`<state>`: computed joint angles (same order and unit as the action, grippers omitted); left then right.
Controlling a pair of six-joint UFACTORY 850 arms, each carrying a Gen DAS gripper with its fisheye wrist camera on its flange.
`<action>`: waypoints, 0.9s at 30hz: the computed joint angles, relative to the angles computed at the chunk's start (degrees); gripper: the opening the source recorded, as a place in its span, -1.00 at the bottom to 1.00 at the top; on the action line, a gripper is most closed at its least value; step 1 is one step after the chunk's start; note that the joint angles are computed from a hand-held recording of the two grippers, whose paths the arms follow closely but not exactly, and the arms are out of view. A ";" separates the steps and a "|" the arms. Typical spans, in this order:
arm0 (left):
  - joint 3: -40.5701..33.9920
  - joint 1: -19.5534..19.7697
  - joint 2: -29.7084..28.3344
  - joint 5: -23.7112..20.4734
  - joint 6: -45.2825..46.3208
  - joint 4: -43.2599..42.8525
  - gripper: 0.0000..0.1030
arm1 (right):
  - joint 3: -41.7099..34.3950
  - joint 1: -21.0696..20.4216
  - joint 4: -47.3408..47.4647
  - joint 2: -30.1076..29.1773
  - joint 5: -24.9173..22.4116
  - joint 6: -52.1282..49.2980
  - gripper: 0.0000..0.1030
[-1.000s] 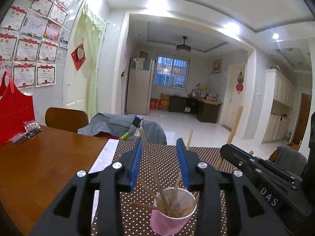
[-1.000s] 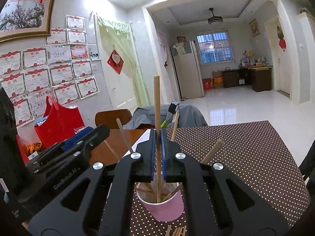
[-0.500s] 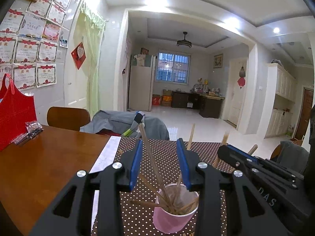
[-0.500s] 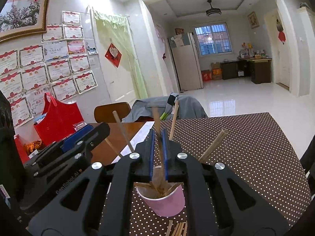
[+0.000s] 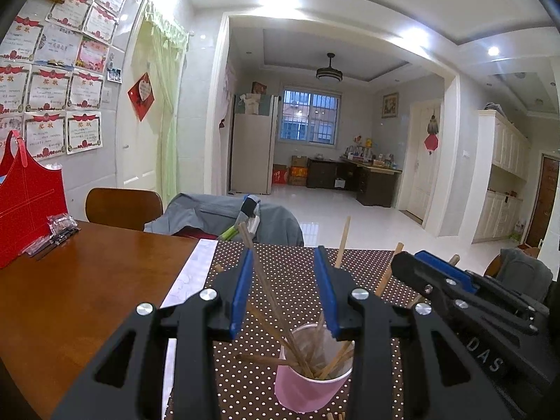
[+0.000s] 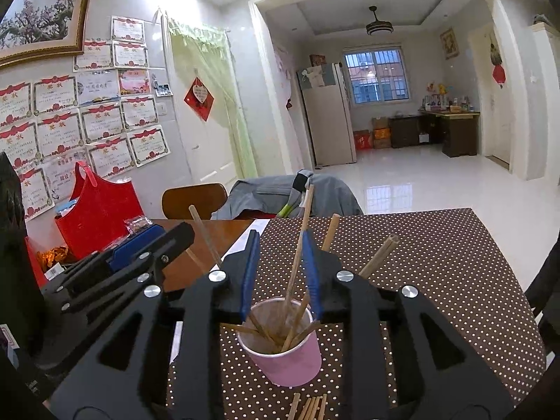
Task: Organize utensils
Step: 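Lower the left tool's stick into the pink cup and open while the right tool releases its stick, then move both open tools back down to the remaining wooden sticks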
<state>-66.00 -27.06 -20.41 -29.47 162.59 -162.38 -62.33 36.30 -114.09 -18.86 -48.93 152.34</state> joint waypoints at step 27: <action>13.72 -1.65 9.78 -0.65 8.35 -0.40 -0.08 | 10.41 6.95 9.48 6.90 -2.42 -2.12 -0.43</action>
<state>-52.28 -28.71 -10.62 -30.13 170.94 -162.79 -51.93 43.26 -104.61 -11.96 -51.35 150.21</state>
